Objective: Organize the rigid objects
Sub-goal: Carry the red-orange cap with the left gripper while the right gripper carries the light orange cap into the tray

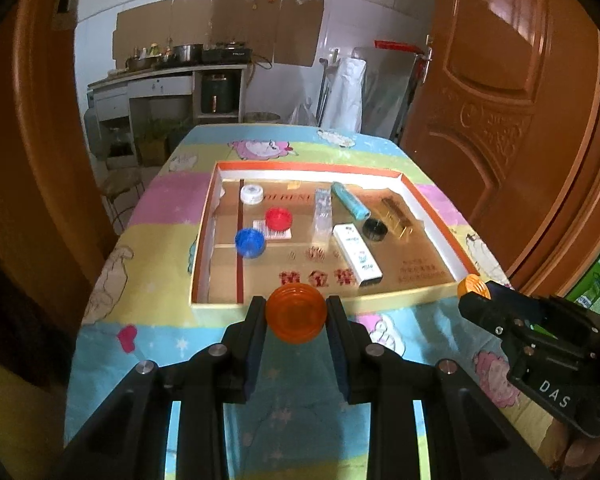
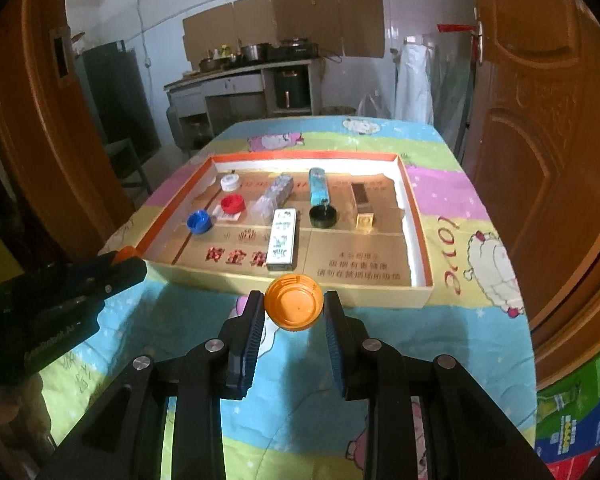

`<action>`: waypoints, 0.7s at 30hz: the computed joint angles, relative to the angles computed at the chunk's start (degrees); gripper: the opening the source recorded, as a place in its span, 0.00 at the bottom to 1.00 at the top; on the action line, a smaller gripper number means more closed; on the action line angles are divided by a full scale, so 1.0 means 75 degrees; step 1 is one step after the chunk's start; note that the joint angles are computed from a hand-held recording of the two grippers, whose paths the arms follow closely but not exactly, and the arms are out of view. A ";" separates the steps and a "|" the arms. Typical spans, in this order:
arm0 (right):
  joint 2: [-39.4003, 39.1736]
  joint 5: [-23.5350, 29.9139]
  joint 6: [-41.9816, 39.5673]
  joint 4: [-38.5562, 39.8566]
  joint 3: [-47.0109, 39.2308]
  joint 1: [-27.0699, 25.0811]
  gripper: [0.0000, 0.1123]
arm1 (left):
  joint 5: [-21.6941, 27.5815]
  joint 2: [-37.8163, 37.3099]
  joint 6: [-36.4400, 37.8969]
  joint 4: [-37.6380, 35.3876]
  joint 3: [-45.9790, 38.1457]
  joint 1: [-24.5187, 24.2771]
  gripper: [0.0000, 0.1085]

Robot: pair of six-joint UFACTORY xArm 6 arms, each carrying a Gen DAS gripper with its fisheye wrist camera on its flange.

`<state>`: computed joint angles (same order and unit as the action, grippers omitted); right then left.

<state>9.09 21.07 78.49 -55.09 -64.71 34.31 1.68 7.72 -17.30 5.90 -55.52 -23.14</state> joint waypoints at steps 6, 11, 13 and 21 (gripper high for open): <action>0.0007 -0.0032 -0.0107 -0.0076 -0.0184 -0.0210 0.27 | 0.0218 0.0330 0.0082 -0.0010 -0.0613 -0.0075 0.28; 0.0101 -0.0092 -0.0323 -0.0011 -0.0356 -0.0426 0.27 | 0.0438 0.0717 0.0205 -0.0090 -0.1197 -0.0121 0.28; 0.0177 -0.0119 -0.0451 0.0063 -0.0444 -0.0517 0.27 | 0.0508 0.0831 0.0242 -0.0118 -0.1374 -0.0125 0.28; 0.0611 -0.0313 -0.1001 0.0475 -0.0854 -0.0827 0.27 | 0.0900 0.1455 0.0211 0.0020 -0.2229 -0.0147 0.28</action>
<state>13.67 18.72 70.99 -51.52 -71.12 28.10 8.43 18.63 -15.72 6.04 -72.23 -24.24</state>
